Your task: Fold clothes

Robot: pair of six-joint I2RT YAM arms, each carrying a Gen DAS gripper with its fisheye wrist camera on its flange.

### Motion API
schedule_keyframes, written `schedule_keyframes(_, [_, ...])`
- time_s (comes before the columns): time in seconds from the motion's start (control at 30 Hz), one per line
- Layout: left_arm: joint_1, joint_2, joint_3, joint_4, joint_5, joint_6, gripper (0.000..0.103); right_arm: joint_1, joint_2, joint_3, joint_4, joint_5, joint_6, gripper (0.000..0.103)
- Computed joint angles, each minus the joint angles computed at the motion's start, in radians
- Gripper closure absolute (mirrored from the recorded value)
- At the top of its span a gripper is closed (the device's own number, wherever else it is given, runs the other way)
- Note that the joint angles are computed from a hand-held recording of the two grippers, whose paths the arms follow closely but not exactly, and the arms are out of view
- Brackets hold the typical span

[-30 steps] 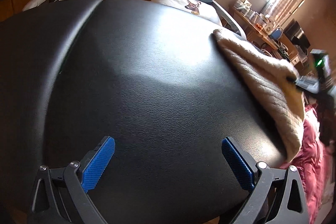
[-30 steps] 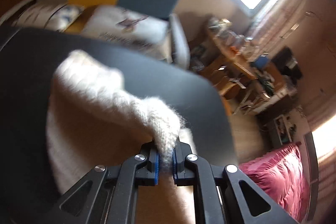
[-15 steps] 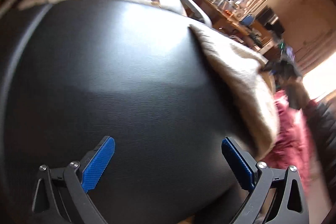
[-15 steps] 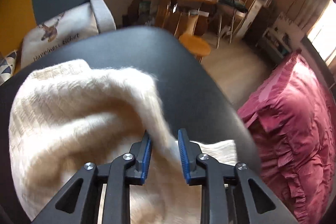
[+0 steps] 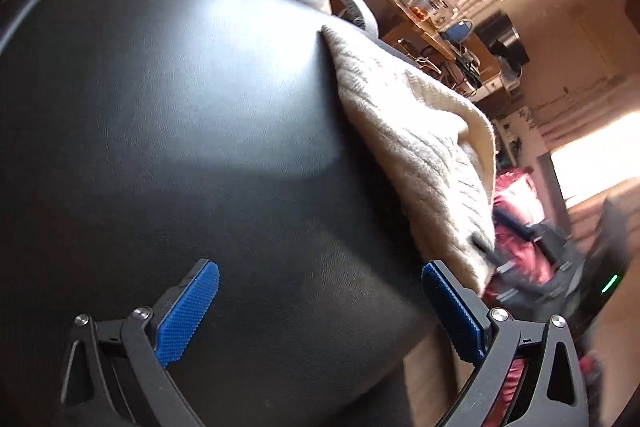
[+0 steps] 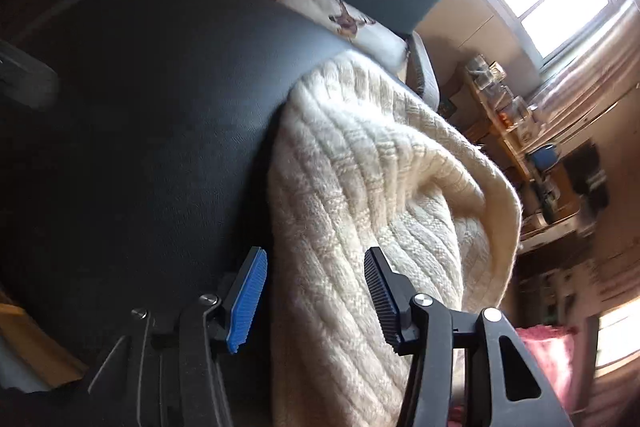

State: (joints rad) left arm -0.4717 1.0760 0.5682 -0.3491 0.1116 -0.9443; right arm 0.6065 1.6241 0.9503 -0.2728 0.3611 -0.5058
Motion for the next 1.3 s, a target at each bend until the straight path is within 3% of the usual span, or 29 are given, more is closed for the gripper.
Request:
schedule_keyframes(0.2, [0.004, -0.152, -0.075, -0.072, -0.033, -0.039, 0.0, -0.005, 0.198, 0.102, 0.032, 0.195, -0.046, 0.05])
schedule_keyframes(0.27, [0.012, -0.215, -0.105, -0.097, -0.041, -0.045, 0.0, -0.013, 0.234, 0.171, -0.051, 0.216, -0.018, 0.051])
schedule_keyframes(0.3, [0.021, -0.229, -0.116, -0.098, -0.037, -0.045, 0.0, -0.023, 0.242, 0.202, -0.097, 0.2, -0.005, 0.058])
schedule_keyframes(0.33, [0.031, -0.237, -0.125, -0.096, -0.031, -0.044, 0.0, -0.036, 0.235, 0.219, -0.123, 0.178, 0.004, 0.074])
schedule_keyframes(0.4, [0.062, -0.287, -0.157, -0.109, 0.0, -0.039, 0.0, -0.064, 0.216, 0.244, -0.156, 0.136, 0.019, 0.086])
schedule_keyframes(0.53, [0.097, -0.339, -0.193, -0.114, 0.038, -0.039, 0.0, -0.199, 0.101, 0.383, -0.301, -0.1, 0.146, 0.089])
schedule_keyframes(0.63, [0.082, -0.32, -0.184, -0.092, 0.025, -0.039, 0.0, -0.389, 0.129, 0.616, -0.425, -0.318, 0.271, 0.089])
schedule_keyframes(0.77, [0.026, -0.207, -0.117, -0.038, -0.008, -0.031, 0.0, -0.605, 0.35, 0.907, -0.57, -0.439, 0.342, 0.089])
schedule_keyframes(0.83, [-0.003, -0.112, -0.057, 0.002, -0.016, -0.018, 0.0, -0.654, 0.413, 0.923, -0.592, -0.453, 0.376, 0.088])
schedule_keyframes(1.07, [-0.099, 0.384, 0.289, 0.096, -0.034, 0.04, 0.002, -0.718, 0.443, 0.753, -0.503, -0.582, 0.456, 0.079])
schedule_keyframes(1.13, [-0.102, 0.521, 0.405, 0.083, -0.012, 0.056, 0.009, -0.738, 0.401, 0.657, -0.453, -0.624, 0.455, 0.077])
schedule_keyframes(1.2, [-0.081, 0.635, 0.491, 0.086, 0.066, 0.03, 0.024, -0.751, 0.376, 0.589, -0.407, -0.661, 0.46, 0.076])
schedule_keyframes(1.3, [-0.065, 0.758, 0.588, 0.088, 0.141, -0.037, 0.027, -0.742, 0.426, 0.624, -0.376, -0.679, 0.474, 0.076])
